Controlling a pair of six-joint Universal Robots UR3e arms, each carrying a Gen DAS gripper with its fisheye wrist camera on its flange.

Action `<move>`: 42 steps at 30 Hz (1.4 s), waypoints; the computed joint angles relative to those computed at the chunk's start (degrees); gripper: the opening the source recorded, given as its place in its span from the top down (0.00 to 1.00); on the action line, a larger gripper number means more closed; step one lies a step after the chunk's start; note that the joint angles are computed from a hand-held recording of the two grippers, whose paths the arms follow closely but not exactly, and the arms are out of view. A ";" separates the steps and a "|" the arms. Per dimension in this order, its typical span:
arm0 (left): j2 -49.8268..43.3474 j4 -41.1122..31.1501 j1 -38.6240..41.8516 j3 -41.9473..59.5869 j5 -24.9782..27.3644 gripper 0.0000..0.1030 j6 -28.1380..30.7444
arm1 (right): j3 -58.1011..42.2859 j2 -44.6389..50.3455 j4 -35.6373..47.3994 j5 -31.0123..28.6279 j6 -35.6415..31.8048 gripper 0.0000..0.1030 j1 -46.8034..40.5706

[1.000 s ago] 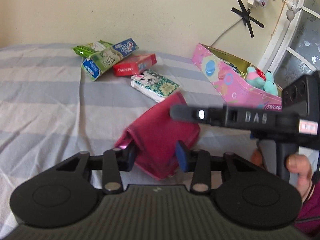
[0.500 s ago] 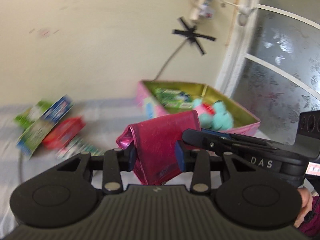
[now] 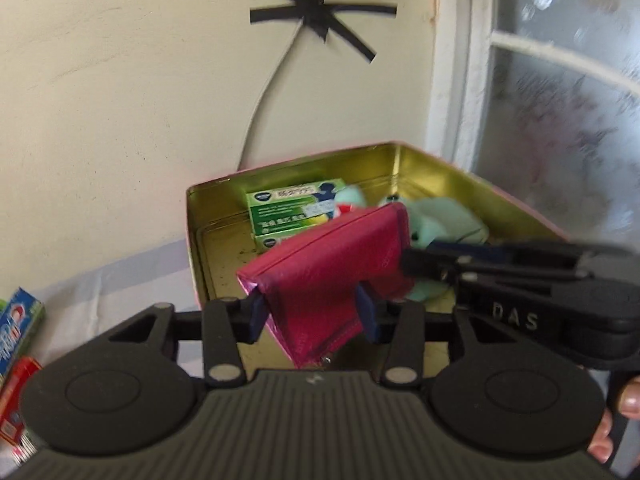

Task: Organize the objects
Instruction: 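Carry the magenta pouch into the pink tin and open the left gripper, then move the right gripper to the red box and grasp it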

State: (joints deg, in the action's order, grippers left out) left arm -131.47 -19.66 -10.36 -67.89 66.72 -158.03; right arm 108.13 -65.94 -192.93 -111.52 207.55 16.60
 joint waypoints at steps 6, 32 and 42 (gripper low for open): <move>-5.19 -6.68 -2.47 10.11 6.30 0.45 -3.84 | 1.73 0.65 -5.09 -5.25 2.55 0.73 -1.21; 26.49 12.67 12.35 -39.54 -3.05 0.38 1.27 | -1.91 4.35 -2.40 -21.19 16.32 0.64 21.31; 28.34 15.08 24.90 -48.11 -6.81 0.36 6.77 | -17.28 13.52 7.05 -16.69 16.11 0.61 25.51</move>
